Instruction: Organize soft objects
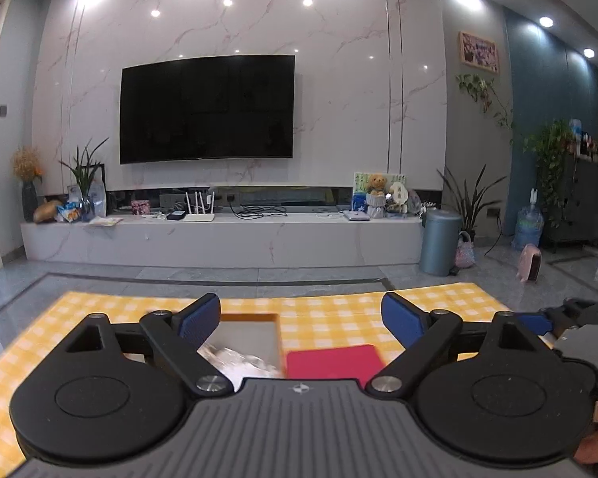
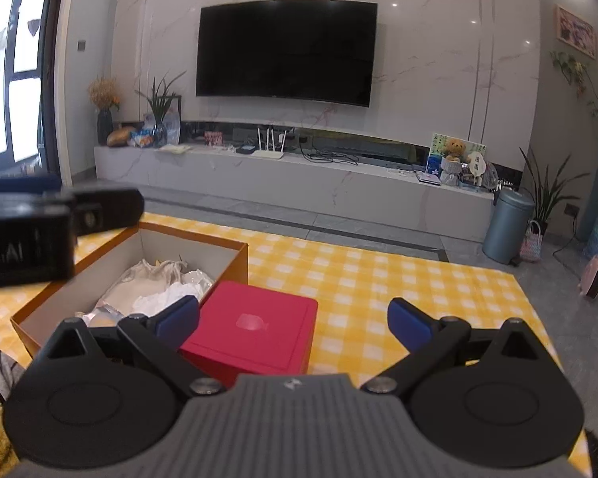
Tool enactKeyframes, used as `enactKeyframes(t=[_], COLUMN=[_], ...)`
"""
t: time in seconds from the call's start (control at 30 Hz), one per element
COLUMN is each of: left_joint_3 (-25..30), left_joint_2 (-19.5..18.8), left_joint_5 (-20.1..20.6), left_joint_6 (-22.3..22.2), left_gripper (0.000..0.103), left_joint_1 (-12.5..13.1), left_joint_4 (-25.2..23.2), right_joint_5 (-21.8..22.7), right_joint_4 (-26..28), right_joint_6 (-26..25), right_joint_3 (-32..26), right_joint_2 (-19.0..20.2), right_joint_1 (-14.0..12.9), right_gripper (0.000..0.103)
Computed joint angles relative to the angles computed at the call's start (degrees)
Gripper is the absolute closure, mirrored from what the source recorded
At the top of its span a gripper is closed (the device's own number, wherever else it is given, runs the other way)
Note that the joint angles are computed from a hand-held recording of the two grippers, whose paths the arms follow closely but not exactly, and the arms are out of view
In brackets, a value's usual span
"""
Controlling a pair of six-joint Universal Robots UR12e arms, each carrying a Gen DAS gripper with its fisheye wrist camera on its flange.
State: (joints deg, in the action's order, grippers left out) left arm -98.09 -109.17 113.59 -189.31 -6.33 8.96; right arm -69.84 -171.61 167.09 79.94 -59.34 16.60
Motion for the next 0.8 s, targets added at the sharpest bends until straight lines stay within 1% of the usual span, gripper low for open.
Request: enactKeyframes(t=[0.03,0.1,0.17,0.27,0.4,0.47,0.6,0.63,0.7,0.8], left_joint_3=[-0.19,-0.46,-0.36,0.25,0.70,0.49,0.17,-0.06,-0.36,-0.21], left_joint_2=[-0.17,-0.34,-0.93,-1.85,-2.87,-2.91,-2.24,-2.11,-1.95,-2.12], left_joint_5=[-1.17,-3.24,-2.60,0.17,3.50,4.14,2.73,2.58,2.29,3.34], left_joint_6=[-1.10,-2.62,-4.05,-4.42,-2.59,-3.11,-6.43,-6.95,-7.39,-7.12], left_gripper=[0.000,0.000,0.000,0.000,0.000,0.000,0.000,0.000,0.000,0.000], left_joint_1=[0.00,0.23,0.16,-0.22,-0.95,-1.17,-0.88,-0.89,-0.77,-1.12], left_joint_4=[0.01,-1.49,-2.12,-3.38,-3.52,-4.12,-7.96,-8.16,-8.57,-9.13], right_joint_5=[0.83,2.47,2.74,2.80,3.68,3.91,3.49,3.68,4.31,3.52], right_joint_4=[-0.71,-3.13,-4.56,-5.84,-4.74,-4.10,-3.52,-3.24,-2.68,-1.84], right_joint_6=[0.63,1.86,2.26,1.14,2.63,2.92,2.11,2.16,2.47,1.86], right_joint_3=[0.56,1.64,2.26,2.85,3.11,2.97,2.86,2.91,2.68,2.59], right_joint_2=[-0.12,-0.18,-0.09,0.26,0.60,0.88,1.12,1.15,1.34,1.41], right_joint_1=[-0.38,-1.08,-1.36,-1.41,-1.65,-1.70,-1.58,-1.59,-1.77,-1.65], right_gripper=[0.004,0.004,0.004,0.004,0.004,0.004,0.004,0.004,0.004,0.004])
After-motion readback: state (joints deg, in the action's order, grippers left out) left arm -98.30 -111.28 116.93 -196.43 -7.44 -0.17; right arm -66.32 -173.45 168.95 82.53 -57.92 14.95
